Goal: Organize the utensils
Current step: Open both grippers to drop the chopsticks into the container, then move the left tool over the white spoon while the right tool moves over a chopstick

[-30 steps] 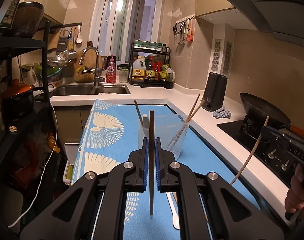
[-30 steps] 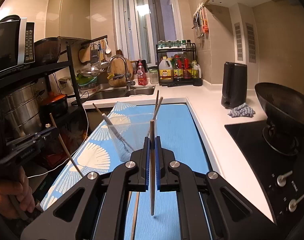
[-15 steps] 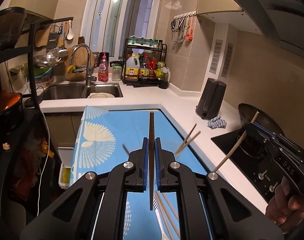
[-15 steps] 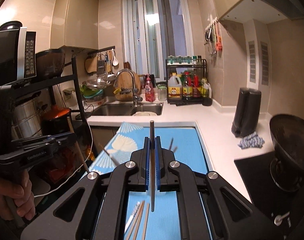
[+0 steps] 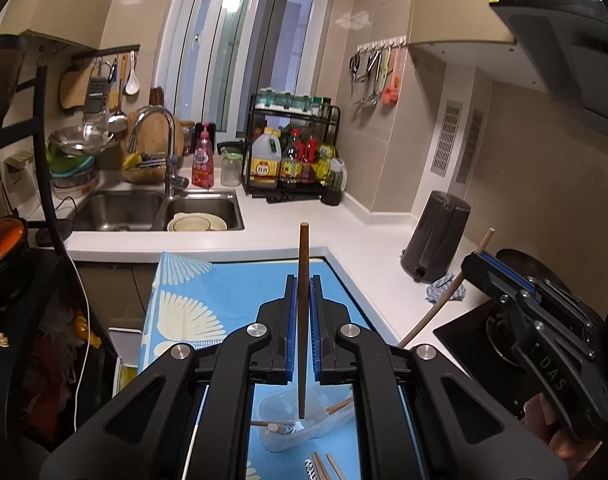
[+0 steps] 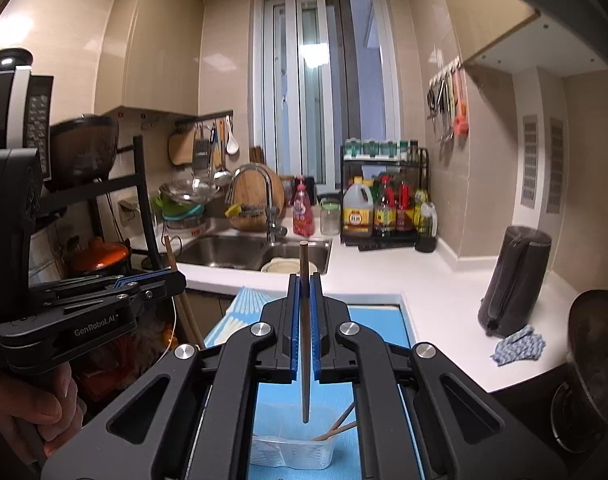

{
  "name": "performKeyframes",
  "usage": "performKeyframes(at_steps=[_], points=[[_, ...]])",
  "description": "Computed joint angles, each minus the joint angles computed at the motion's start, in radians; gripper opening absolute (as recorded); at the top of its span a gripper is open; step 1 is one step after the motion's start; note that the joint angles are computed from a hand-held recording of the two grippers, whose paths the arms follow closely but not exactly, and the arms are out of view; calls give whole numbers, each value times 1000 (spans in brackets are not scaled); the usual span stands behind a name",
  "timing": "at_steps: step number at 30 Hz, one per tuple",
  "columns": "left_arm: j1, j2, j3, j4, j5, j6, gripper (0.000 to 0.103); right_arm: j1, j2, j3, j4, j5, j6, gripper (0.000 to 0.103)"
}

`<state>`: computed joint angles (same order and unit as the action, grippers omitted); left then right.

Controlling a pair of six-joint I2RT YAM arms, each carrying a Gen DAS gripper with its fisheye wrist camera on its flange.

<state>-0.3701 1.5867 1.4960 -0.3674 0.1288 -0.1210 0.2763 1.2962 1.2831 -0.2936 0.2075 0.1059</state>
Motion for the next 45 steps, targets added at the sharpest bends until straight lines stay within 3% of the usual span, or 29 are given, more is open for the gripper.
performKeyframes(at_steps=[9,12,14,22,27,30,37,45], points=[[-18,109,-25,3,9,18,7,-29,115,-85,36,-46,7,8],[-18,52,-63,23,8,25,17,-32,66,-125,38,-45,13,12],[-22,-13,-110,48,-5,24,28,-24,9,-156,37,-28,3,13],[-53,-341,-432,138,-38,-18,28,69,-315,-331,-5,65,38,19],[-65,-505,-681,193,-62,-71,28,272,-543,-522,-30,255,72,19],[-76,-560,-809,219,-75,-88,28,391,-630,-627,-72,364,139,19],[-104,-606,-1097,334,-113,-132,28,634,-689,-874,-175,550,487,19],[-121,-574,-1302,467,-144,-174,27,782,-539,-1052,-124,504,779,19]])
